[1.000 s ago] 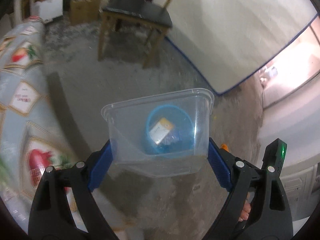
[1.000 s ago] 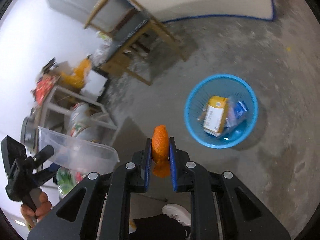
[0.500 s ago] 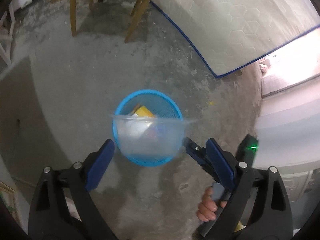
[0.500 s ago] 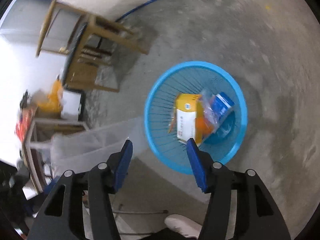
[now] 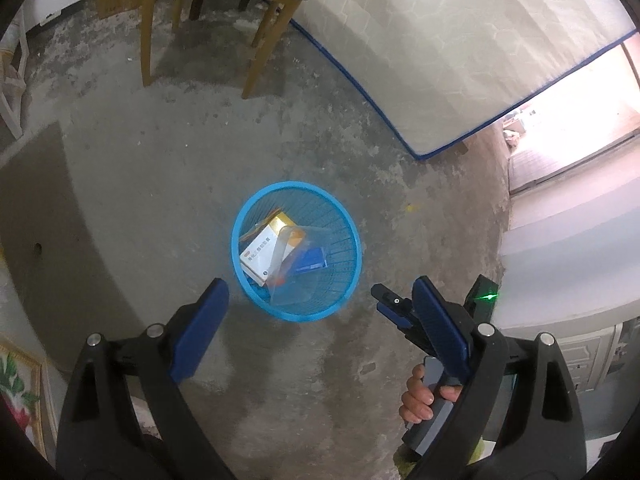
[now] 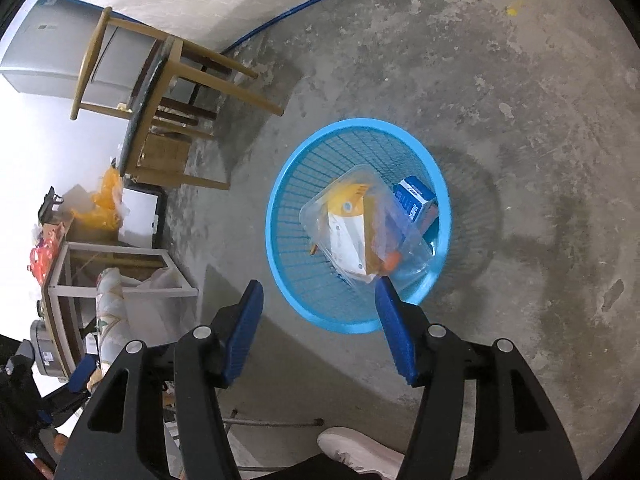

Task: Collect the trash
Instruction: 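Move both tools back over the table toward the red snack bag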

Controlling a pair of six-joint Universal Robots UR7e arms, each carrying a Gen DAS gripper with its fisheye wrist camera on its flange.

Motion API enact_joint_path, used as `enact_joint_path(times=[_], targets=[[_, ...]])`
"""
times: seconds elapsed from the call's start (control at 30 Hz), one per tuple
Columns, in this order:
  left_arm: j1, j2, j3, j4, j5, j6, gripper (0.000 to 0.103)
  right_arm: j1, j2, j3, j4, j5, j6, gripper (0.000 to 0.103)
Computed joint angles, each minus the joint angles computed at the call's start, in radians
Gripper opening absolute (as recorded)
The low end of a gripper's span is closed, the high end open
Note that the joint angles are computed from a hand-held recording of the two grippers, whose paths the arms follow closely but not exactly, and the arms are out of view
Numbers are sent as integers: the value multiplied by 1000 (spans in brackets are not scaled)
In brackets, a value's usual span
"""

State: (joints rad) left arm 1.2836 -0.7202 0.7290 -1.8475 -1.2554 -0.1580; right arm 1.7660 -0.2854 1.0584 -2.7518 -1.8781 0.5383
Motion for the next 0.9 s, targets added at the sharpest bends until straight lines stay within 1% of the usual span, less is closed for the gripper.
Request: enact_joint_path(times=[0.1,0.23,0.33,0.37,0.47,0.5,0.53,0.6,0.63,0.67,0.7,0.77,0.83,0.87,0.9], targets=[[-14,-66,85,-37,7,-4,89,17,-30,54,-37,-2,-18,57],[-40,-222,307,-169,8,19,89,52,-75,122,-82,1,-69,57],[-55,-350,469,-251,22,42,89,83,-101,145,-68,7,-112,57],[-60,-391,515,-269,35,47,89,96,-106,147,-60,11,-127,58],[-71,-531,658,-326,86,58,89,142,-115,141,-33,29,-187,67],[-73,-590,713,-344,113,56,89,158,-114,136,-28,47,-211,68],[-75,-629,744,-350,132,52,89,171,-111,130,-20,69,-230,69],[-81,-738,832,-365,219,33,89,194,-99,111,4,116,-252,70],[-84,-777,863,-372,255,24,89,208,-87,93,24,145,-262,70],[-87,-834,905,-380,310,5,89,218,-75,74,45,165,-271,70],[-90,-891,944,-382,361,-14,89,235,-57,43,83,186,-290,70],[-94,-976,996,-375,434,-40,89,271,-22,-13,142,220,-330,70],[-102,-1079,1053,-363,525,-85,89,315,24,-94,226,285,-403,70],[-102,-1116,1074,-361,557,-104,89,331,41,-125,258,307,-429,70],[-100,-1156,1095,-362,590,-120,89,359,78,-188,314,352,-477,70]])
